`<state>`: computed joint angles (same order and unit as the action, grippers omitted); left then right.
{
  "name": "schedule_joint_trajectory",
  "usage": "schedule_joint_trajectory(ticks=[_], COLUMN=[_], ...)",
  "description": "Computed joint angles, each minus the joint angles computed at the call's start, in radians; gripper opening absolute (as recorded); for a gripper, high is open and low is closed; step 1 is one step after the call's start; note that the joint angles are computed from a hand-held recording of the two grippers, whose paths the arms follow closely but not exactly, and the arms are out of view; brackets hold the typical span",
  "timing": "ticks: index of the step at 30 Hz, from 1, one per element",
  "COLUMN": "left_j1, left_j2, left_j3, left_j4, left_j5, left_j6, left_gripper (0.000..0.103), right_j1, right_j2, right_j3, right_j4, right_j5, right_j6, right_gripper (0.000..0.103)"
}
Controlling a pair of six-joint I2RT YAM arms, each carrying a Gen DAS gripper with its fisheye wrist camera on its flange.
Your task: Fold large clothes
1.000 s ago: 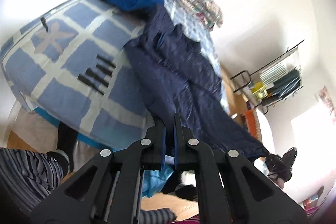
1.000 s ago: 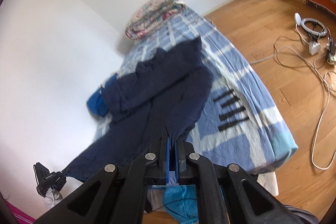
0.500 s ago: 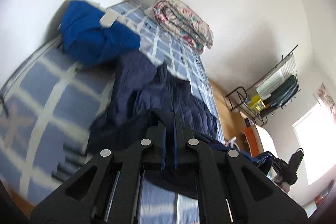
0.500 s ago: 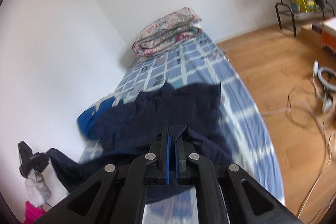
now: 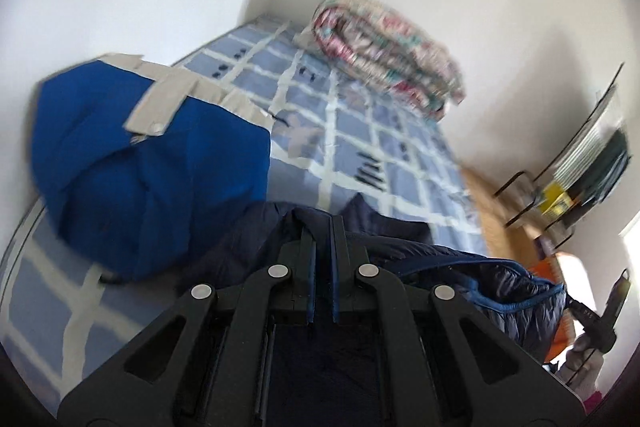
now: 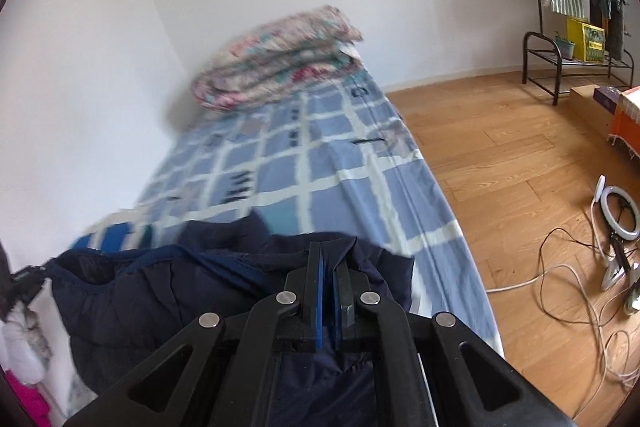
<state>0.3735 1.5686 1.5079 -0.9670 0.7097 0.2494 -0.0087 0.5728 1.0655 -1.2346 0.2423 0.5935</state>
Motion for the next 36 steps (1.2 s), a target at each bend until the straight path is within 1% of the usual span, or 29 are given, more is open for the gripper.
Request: schedule_joint_trajectory(ticks=[1,2,4,6,7,9,11,12,13,14,15,16,17,18,19,20,21,22,23,24,25,27,29,30,31,32,34,36], left_j1=[-0.048,-0.092,-0.159,-0.206,-0.225,-0.249,-0.271,-0.278,-0.282,-0.283,-0.282,-0.281,-0.277,-0.275,-0.272,-0.271,-0.268,-0.261,-0.248,-0.238,-0.23,-0.207,-0.165,-0.138,-0.113,-0.083,-0.009,0.057], left_j2=[0.032,0.068,0.135,0.196,0.222,0.263,0.293,0.306,0.315,0.322,0.331,0.342,0.348,0.354,0.36,0.377,0.41,0.429,0.428,0.41,0.386,0.325,0.25,0.206,0.174,0.136,0.067,0.026], left_j3=[-0.013,-0.022,-0.033,-0.046,-0.058,-0.072,-0.058,-0.044,-0.027,-0.005,0.021,0.057,0.086,0.112,0.141,0.178,0.237,0.273,0.282,0.272,0.253,0.196,0.113,0.06,0.022,-0.026,-0.11,-0.169], left_j4=[0.071,0.133,0.209,0.27,0.303,0.35,0.347,0.34,0.33,0.308,0.28,0.243,0.207,0.183,0.156,0.119,0.058,0.022,0.013,0.027,0.042,0.073,0.076,0.077,0.076,0.074,0.057,0.063], left_j5=[-0.053,-0.111,-0.198,-0.273,-0.307,-0.338,-0.359,-0.371,-0.371,-0.363,-0.352,-0.335,-0.311,-0.295,-0.283,-0.28,-0.266,-0.248,-0.229,-0.226,-0.234,-0.226,-0.192,-0.183,-0.17,-0.155,-0.144,-0.147], left_j6=[-0.041,-0.067,-0.098,-0.11,-0.114,-0.116,-0.113,-0.111,-0.113,-0.114,-0.114,-0.11,-0.101,-0.094,-0.087,-0.081,-0.075,-0.079,-0.092,-0.098,-0.09,-0.055,0.007,0.045,0.078,0.123,0.239,0.316], left_gripper=[0.003,0.003,0.003,0.003,0.003,0.005,0.007,0.009,0.01,0.012,0.016,0.023,0.028,0.04,0.054,0.061,0.065,0.065,0.065,0.065,0.065,0.065,0.065,0.065,0.065,0.065,0.065,0.065], right_j1=[-0.126,-0.211,-0.273,-0.284,-0.276,-0.256,-0.252,-0.256,-0.268,-0.284,-0.292,-0.293,-0.282,-0.266,-0.239,-0.218,-0.193,-0.183,-0.148,-0.113,-0.08,0.058,0.128,0.157,0.175,0.194,0.216,0.244], right_j2=[0.018,0.068,0.13,0.239,0.268,0.347,0.417,0.436,0.458,0.467,0.468,0.449,0.42,0.404,0.378,0.366,0.344,0.337,0.309,0.309,0.322,0.395,0.485,0.546,0.584,0.657,0.742,0.819], right_j3=[-0.036,-0.097,-0.174,-0.254,-0.276,-0.324,-0.352,-0.353,-0.349,-0.34,-0.331,-0.321,-0.308,-0.292,-0.272,-0.245,-0.221,-0.205,-0.191,-0.175,-0.161,-0.123,-0.103,-0.099,-0.098,-0.09,-0.086,-0.082], right_j4=[0.056,0.145,0.249,0.373,0.403,0.487,0.55,0.556,0.561,0.551,0.541,0.521,0.497,0.478,0.445,0.416,0.386,0.381,0.385,0.393,0.397,0.426,0.472,0.516,0.542,0.579,0.622,0.637], right_j5=[-0.089,-0.136,-0.172,-0.17,-0.155,-0.119,-0.108,-0.111,-0.124,-0.14,-0.144,-0.133,-0.102,-0.067,-0.018,0.013,0.033,0.022,-0.023,-0.063,-0.078,-0.062,-0.094,-0.117,-0.122,-0.133,-0.143,-0.148], right_j6=[-0.079,-0.124,-0.164,-0.172,-0.171,-0.185,-0.208,-0.216,-0.231,-0.244,-0.248,-0.252,-0.254,-0.25,-0.254,-0.262,-0.26,-0.268,-0.29,-0.313,-0.328,-0.354,-0.388,-0.416,-0.424,-0.438,-0.442,-0.473], right_gripper=[0.001,0.001,0.001,0.001,0.001,0.001,0.002,0.003,0.01,0.012,0.017,0.024,0.028,0.04,0.049,0.05,0.05,0.049,0.049,0.049,0.049,0.049,0.049,0.046,0.047,0.049,0.059,0.06])
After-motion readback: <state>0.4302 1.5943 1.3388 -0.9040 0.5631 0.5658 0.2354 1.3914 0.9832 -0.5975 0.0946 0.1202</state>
